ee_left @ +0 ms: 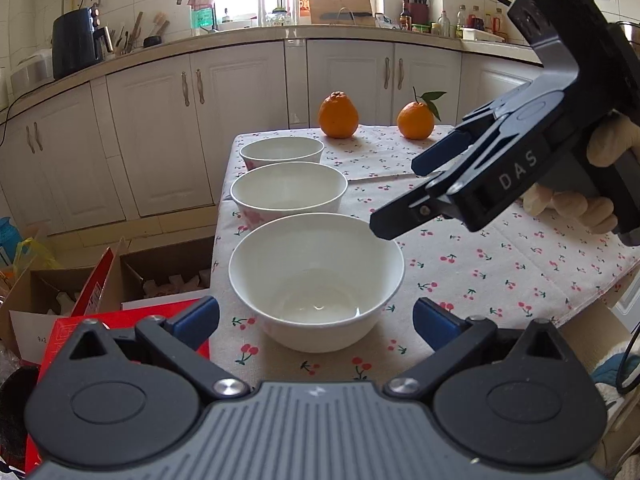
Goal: Organize plates and bowls
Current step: 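Move the right tool to a white bowl and grip its rim, then lift the white bowl with the right gripper and carry it toward the plate stack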
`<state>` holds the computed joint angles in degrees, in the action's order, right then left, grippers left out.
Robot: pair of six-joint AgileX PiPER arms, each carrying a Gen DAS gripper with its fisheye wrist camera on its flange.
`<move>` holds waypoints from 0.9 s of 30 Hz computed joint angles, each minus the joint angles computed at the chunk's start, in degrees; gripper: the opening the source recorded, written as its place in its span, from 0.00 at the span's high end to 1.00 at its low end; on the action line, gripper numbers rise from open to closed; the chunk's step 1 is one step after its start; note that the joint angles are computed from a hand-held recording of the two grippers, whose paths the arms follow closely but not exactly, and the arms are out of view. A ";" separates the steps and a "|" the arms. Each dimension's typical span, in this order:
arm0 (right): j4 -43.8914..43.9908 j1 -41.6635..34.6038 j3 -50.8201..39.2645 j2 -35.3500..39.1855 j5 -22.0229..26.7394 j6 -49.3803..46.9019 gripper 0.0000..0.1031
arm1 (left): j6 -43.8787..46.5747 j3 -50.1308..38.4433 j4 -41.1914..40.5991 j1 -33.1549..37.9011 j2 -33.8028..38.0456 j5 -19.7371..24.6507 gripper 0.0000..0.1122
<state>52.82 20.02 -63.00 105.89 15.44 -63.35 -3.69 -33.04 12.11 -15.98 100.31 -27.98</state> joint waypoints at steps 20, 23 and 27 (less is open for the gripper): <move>-3.03 0.72 -10.53 8.71 11.52 7.00 0.31 | -10.56 -3.79 15.87 4.69 4.59 -1.16 0.17; -2.44 0.63 -10.53 8.73 12.24 6.42 0.34 | -11.43 -3.97 16.94 4.95 4.60 -1.22 0.20; -1.43 0.44 -10.37 8.70 12.39 5.90 0.34 | -11.44 -4.01 17.18 5.06 4.63 -1.33 0.20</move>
<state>51.39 20.47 -73.38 114.59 27.84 -57.45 -15.13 -37.05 29.29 -10.92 104.94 -29.31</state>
